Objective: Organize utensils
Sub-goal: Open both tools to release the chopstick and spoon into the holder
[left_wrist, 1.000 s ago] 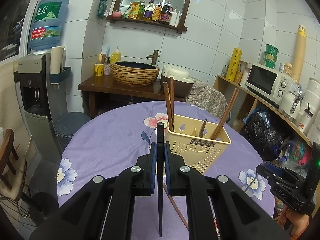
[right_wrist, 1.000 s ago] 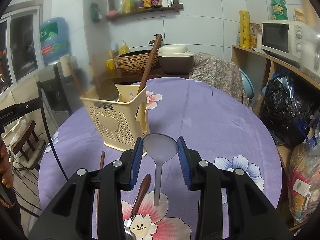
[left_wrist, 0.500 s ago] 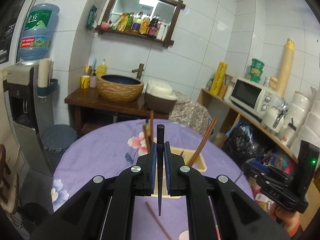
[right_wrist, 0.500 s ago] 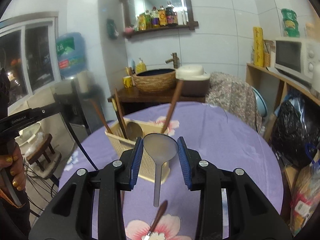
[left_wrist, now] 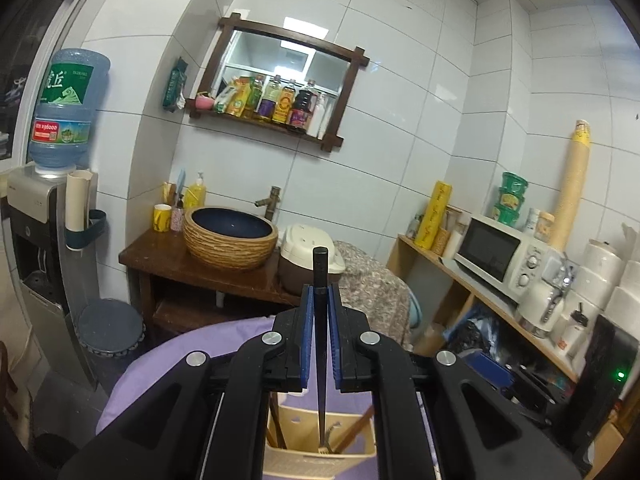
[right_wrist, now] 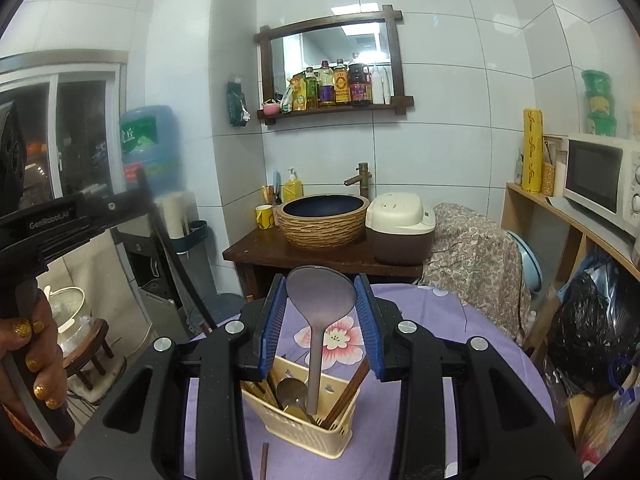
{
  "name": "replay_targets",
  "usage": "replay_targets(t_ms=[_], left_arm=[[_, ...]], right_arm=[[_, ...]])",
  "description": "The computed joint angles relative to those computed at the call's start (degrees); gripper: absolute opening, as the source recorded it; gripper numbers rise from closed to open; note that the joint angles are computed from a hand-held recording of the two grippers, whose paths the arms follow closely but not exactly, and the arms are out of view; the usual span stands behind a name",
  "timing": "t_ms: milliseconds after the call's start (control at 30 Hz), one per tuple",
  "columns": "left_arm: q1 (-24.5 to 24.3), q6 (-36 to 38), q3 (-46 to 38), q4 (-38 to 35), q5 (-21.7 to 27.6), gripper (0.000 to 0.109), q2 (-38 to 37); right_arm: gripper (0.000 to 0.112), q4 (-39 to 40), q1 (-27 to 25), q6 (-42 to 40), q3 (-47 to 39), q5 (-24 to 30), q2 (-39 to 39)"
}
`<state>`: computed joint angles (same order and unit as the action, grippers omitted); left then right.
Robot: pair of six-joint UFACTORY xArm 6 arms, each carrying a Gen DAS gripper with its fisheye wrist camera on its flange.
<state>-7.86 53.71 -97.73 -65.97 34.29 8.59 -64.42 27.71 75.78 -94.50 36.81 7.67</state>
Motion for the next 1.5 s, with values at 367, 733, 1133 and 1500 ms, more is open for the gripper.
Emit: replay_targets(t_ms=[367,733,1133,1500], left_arm=[[-4.7,0.0,6.4,4.6,-7.9,0.009,2.8],[-5.2,0.3,10.4,7.7,-6.8,0.009,3.7],[-4.2,3.0,12.0,5.2,-4.7,0.025,1.8],[-1.6,15.8,28.0,-1.9,-7.3,0.086,-9.7]], right_arm=[[0.036,-5.4,-0.2,5.4,1.4,0.8,5.9],[0.036,-3.6,-1.1,7.0,5.7,-1.3,7.8],[0.060,-6.1,-1.2,9.6,6.9,-1.7,8.0],[0.085,-7.8,4.5,15.9,19.6,6.0,-1.5]])
